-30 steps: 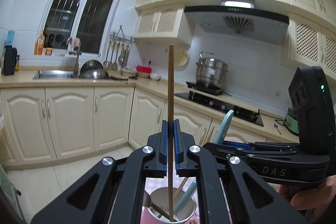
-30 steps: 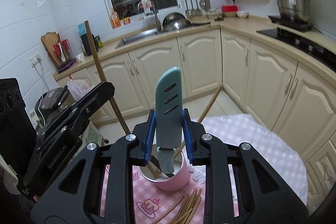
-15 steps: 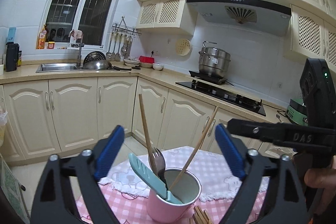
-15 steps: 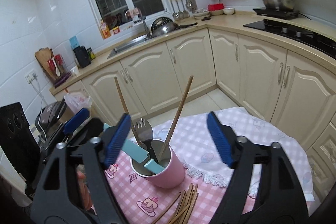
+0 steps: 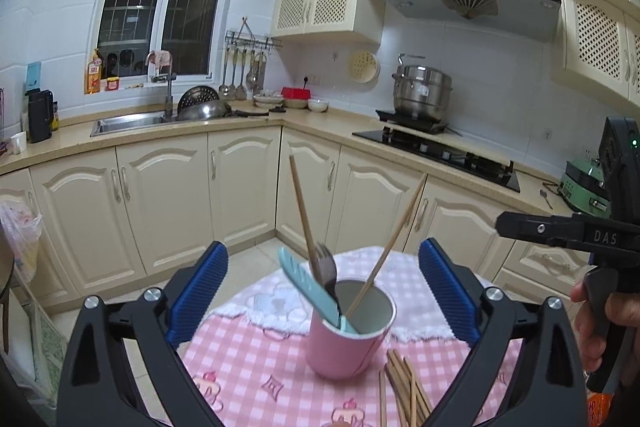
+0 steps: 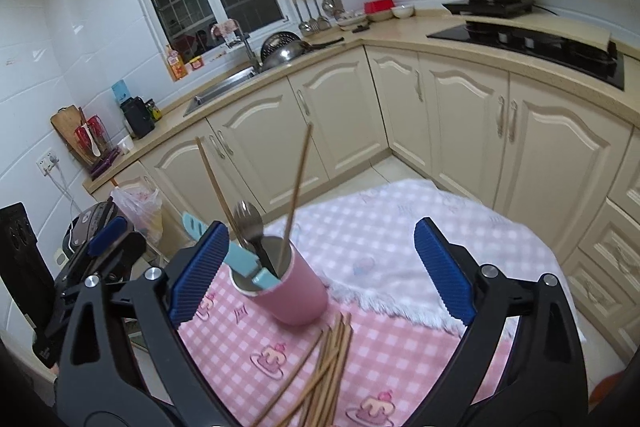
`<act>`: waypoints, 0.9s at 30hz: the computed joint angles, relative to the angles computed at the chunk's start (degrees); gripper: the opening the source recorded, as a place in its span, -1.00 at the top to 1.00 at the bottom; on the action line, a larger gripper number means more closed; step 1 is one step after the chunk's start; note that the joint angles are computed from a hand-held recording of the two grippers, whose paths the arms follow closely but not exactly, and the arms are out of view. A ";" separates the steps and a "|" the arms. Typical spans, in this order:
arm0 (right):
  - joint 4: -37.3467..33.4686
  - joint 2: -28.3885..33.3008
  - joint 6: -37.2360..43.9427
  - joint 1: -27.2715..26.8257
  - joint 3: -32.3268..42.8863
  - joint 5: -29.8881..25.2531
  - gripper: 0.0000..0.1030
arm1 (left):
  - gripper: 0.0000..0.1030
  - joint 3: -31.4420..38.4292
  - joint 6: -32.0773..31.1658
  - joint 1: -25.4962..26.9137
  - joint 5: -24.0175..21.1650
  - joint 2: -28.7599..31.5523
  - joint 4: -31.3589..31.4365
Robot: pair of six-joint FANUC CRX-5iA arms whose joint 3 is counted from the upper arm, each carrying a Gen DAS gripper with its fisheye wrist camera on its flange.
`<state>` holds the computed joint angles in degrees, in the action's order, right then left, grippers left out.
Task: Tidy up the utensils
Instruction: 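Grasp one chopstick from the pile with each gripper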
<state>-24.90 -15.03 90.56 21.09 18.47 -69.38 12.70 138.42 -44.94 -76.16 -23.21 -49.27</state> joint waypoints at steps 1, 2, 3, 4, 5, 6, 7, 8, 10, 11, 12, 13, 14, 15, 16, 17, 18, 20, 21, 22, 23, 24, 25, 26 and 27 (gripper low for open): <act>-0.12 -0.25 -0.12 -0.46 -0.31 -0.48 -0.79 | -0.83 0.00 -0.10 -0.04 -0.52 -0.03 0.26; -0.10 -0.54 -0.27 -0.77 -0.68 -0.91 -0.79 | -0.83 -0.03 -0.17 -0.23 -1.37 -0.05 0.57; 0.02 -0.81 -0.48 -0.97 -1.04 -1.43 -0.79 | -0.83 -0.20 -0.24 -0.34 -2.05 -0.13 1.04; 0.23 -1.12 -0.70 -0.95 -1.49 -1.78 -0.79 | -0.83 -0.49 -0.51 0.07 -2.34 -0.37 1.87; 0.42 -1.28 -0.84 -1.07 -1.82 -2.34 -0.79 | -0.83 -0.83 -0.62 0.30 -2.54 -0.59 2.54; 0.72 -1.52 -1.06 -1.15 -2.34 -3.00 -0.79 | -0.83 -1.16 -0.72 0.46 -2.97 -0.73 3.24; 0.62 -1.78 -1.04 -1.45 -2.89 -3.67 -0.79 | -0.83 -1.29 -0.83 0.56 -3.48 -0.65 3.82; 0.44 -1.99 -0.89 -1.80 -3.39 -4.39 -0.79 | -0.83 -1.55 -0.99 0.83 -3.67 -0.68 4.49; 1.10 -2.43 -1.25 -1.75 -4.57 -5.40 -0.79 | -0.83 -2.26 -0.97 1.07 -3.95 -0.88 5.60; 1.42 -2.67 -1.53 -1.74 -5.26 -5.95 -0.79 | -0.83 -2.69 -1.04 1.22 -4.14 -0.96 6.35; 1.71 -2.88 -1.70 -1.71 -5.90 -6.49 -0.79 | -0.83 -3.10 -1.27 1.42 -4.33 -1.01 7.16; 1.83 -2.88 -1.51 -1.87 -6.32 -7.14 -0.79 | -0.83 -3.34 -1.28 1.27 -4.69 -0.90 7.53; 2.44 -3.07 -1.59 -1.57 -7.05 -7.81 -0.79 | -0.83 -3.65 -1.51 1.39 -4.90 -0.93 8.00; 3.10 -3.26 -1.89 -1.03 -7.65 -8.13 -0.79 | -0.83 -3.85 -1.49 1.18 -5.15 -0.81 8.20; 3.77 -3.46 -1.99 -0.53 -8.34 -8.67 -0.79 | -0.83 -4.14 -1.77 1.16 -5.53 -0.65 8.78; 4.45 -3.68 -1.88 0.02 -9.16 -9.42 -0.79 | -0.83 -4.26 -1.96 1.07 -6.12 -0.35 9.13; 4.75 -3.92 -1.70 0.33 -9.80 -9.80 -0.79 | -0.83 -4.42 -2.08 1.03 -6.48 -0.12 9.45; 5.35 -4.48 -1.50 1.03 -11.22 -10.52 -0.79 | -0.83 -5.25 -2.59 1.61 -6.64 -0.06 10.98; 5.35 -4.58 -1.14 1.11 -11.57 -10.98 -0.79 | -0.83 -5.61 -2.88 2.07 -6.48 -0.04 11.76; 5.44 -4.68 -0.63 1.28 -11.98 -11.48 -0.79 | -0.83 -6.10 -3.28 2.47 -6.51 0.04 12.69; 5.72 -4.79 -0.41 1.52 -12.29 -11.71 -0.79 | -0.83 -6.34 -3.59 2.66 -6.65 0.26 13.27; 6.61 -5.10 -0.41 2.22 -12.94 -11.79 -0.79 | -0.83 -6.78 -4.16 3.10 -6.74 0.40 14.18; 7.53 -5.39 -0.54 2.91 -13.54 -11.78 -0.79 | -0.83 -7.06 -4.67 3.59 -6.78 0.59 15.07; 8.07 -5.62 -0.62 3.35 -13.97 -11.78 -0.79 | -0.83 -7.28 -4.85 3.79 -6.89 0.88 15.74; 8.62 -5.78 -0.53 3.74 -14.45 -11.87 -0.79 | -0.83 -7.59 -5.34 4.27 -6.94 1.11 16.69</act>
